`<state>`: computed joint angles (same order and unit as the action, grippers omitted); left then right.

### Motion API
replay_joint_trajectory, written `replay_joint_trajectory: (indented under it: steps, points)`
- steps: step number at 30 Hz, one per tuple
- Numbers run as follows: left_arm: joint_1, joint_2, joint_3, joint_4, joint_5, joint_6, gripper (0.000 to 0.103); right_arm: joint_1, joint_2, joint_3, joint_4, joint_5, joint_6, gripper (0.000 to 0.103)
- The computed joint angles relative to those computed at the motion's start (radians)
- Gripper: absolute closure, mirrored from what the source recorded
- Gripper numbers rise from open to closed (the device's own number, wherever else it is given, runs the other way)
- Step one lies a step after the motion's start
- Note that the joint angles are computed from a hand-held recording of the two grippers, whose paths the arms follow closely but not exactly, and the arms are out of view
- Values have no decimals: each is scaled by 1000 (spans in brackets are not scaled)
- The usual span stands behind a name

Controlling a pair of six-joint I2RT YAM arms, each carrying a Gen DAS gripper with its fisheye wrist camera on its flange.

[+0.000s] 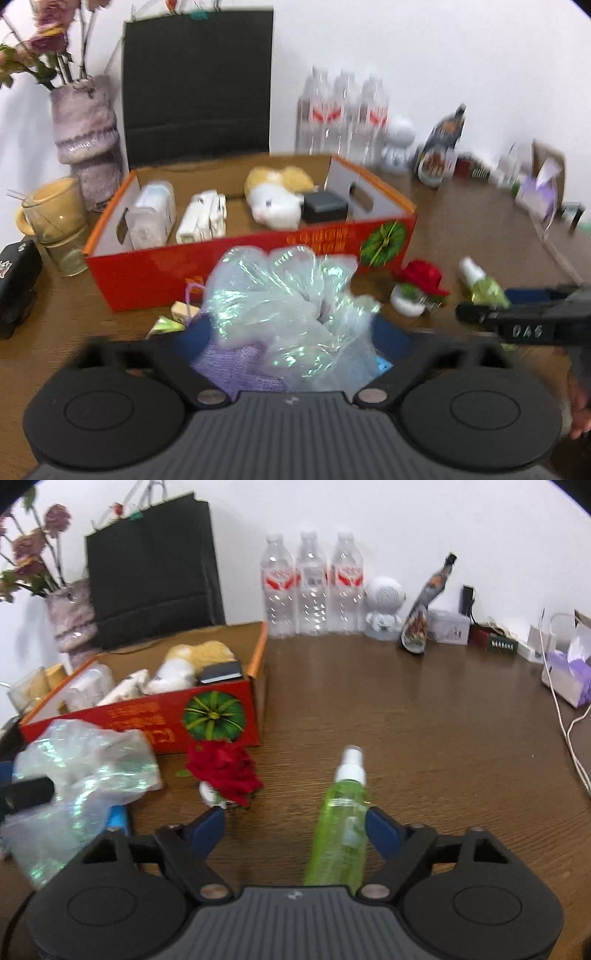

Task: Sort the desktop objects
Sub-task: 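Grasp plastic bag with left gripper while right grasps green spray bottle, drop in box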

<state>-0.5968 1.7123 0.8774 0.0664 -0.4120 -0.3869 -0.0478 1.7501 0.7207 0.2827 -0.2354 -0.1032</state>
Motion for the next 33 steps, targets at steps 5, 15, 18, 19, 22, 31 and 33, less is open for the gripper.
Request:
replay_joint_trajectory:
  steps: [5,15,18,19,22,31,33]
  points:
    - [28,-3,-41,53,75,-36,96,2,81,54,-8,26,-37,73]
    - [230,-335,-117,87,190,-48,97,-72,-94,17,-68,-146,-4,73]
    - [304,-247,28,60,213,65,97,-67,-126,103,-136,-206,22,73]
    - [319,-189,100,35,200,86,96,-50,-120,151,-160,-214,35,73]
    - [370,30,357,-93,180,124,96,32,-38,334,-226,-209,70,73]
    - [438,382,692,-325,196,114,85,295,462,1029,-620,-28,74,73]
    - [446,379,687,-333,223,140,56,312,563,1170,-712,-18,85,73]
